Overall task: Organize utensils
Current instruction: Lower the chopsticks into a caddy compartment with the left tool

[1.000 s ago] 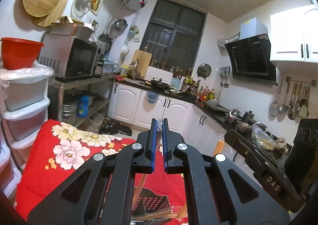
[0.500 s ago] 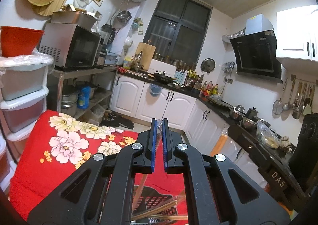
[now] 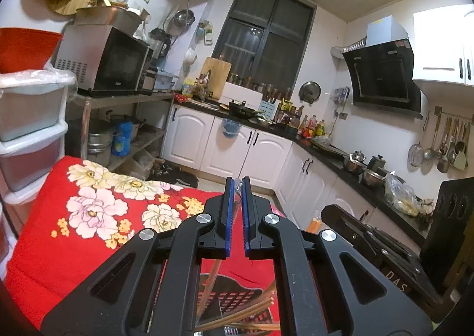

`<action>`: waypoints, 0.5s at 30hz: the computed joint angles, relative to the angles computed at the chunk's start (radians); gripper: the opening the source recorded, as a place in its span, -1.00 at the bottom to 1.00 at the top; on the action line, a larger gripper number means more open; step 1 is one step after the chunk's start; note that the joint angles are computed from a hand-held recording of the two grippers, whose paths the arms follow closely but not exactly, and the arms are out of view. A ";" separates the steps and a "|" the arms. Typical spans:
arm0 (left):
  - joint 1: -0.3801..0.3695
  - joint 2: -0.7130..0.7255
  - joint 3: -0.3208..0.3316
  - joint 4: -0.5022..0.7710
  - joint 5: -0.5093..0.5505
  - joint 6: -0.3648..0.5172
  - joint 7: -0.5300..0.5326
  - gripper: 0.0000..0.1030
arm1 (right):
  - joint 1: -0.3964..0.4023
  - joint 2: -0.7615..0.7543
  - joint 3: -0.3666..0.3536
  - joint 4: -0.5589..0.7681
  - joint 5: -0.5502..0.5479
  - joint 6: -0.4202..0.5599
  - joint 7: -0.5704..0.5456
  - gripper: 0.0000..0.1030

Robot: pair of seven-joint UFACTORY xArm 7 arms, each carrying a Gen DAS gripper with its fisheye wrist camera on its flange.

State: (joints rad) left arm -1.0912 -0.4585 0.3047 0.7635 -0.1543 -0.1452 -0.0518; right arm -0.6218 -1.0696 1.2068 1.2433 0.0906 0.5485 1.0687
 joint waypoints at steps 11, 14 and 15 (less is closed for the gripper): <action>-0.067 0.023 0.057 -0.023 0.004 -0.004 0.000 -0.98 | 0.070 -0.006 -0.005 -0.080 0.003 0.000 0.066 -0.93; -0.073 0.026 0.061 -0.030 0.002 -0.003 -0.001 -0.98 | 0.081 -0.019 -0.003 -0.087 -0.009 0.027 0.088 -0.93; -0.075 0.026 0.064 -0.034 0.002 -0.002 0.001 -0.98 | 0.085 -0.022 -0.002 -0.090 -0.010 0.033 0.095 -0.93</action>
State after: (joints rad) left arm -1.1661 -0.4324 0.3686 0.7293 -0.1522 -0.1470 -0.0508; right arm -0.5367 -1.0915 1.2052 1.1536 0.0806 0.5811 1.1635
